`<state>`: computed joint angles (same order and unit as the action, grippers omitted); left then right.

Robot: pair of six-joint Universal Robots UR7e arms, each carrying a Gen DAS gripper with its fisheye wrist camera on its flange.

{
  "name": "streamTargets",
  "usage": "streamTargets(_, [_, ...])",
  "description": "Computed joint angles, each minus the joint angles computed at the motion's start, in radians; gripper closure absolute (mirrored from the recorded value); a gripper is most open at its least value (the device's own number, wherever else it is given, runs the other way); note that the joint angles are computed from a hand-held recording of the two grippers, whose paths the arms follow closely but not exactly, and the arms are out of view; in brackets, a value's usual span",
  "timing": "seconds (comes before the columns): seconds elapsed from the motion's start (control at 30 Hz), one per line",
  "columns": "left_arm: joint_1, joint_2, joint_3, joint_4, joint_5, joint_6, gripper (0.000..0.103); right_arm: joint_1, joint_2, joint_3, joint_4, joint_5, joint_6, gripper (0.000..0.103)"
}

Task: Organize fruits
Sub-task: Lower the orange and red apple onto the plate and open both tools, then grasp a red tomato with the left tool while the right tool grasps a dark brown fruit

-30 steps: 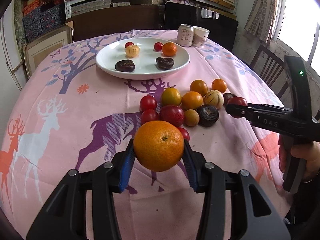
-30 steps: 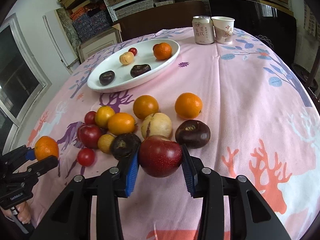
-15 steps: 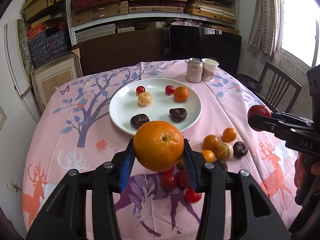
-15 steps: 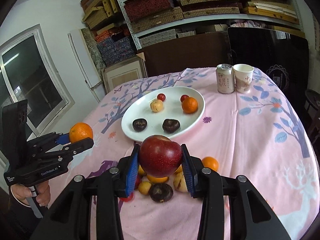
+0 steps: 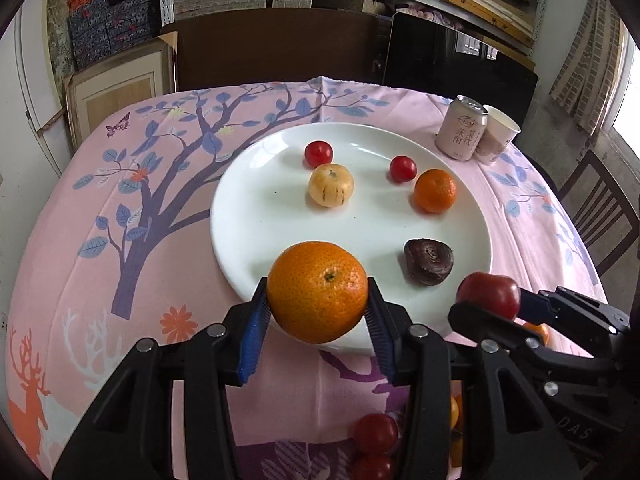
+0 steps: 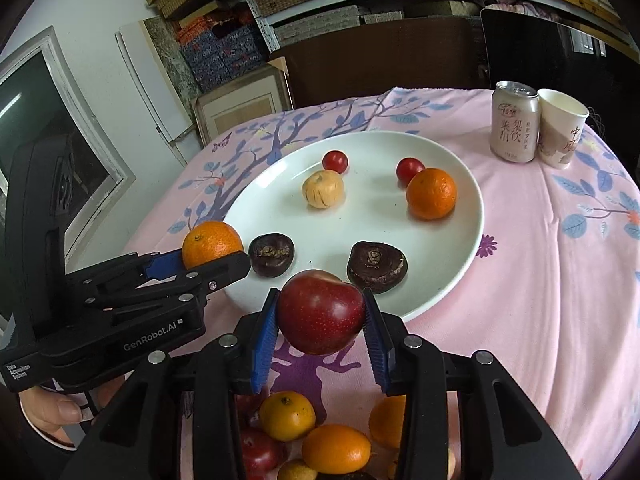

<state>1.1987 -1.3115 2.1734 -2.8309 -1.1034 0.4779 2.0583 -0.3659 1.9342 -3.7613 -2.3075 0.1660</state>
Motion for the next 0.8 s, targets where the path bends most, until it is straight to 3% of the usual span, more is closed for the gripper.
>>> streamTargets(0.17, [0.015,0.038,-0.028,0.003,-0.014,-0.030,0.058,-0.041,-0.004,-0.003,0.028,0.054,0.057,0.059])
streamTargets(0.2, [0.016,0.040,-0.027,0.003,-0.012,-0.037,0.054,-0.050,-0.008,0.007,0.014,0.075,0.075,0.052])
streamTargets(0.3, [0.005,0.029,0.009,-0.080,0.008,-0.010,0.026,-0.041,-0.009,0.027,-0.028,0.069,0.074,0.050])
streamTargets(0.43, [-0.004,-0.013,0.042,-0.116,0.007,0.017,0.019,-0.020,-0.020,0.071,-0.074,0.062,0.087,0.046])
streamTargets(0.57, [-0.001,-0.071,0.060,-0.059,-0.003,-0.007,0.011,0.015,-0.031,0.127,-0.124,0.021,0.107,0.041])
streamTargets(0.8, [-0.001,-0.181,0.152,-0.017,-0.005,0.026,0.009,0.109,-0.016,0.216,-0.222,-0.108,0.156,0.036])
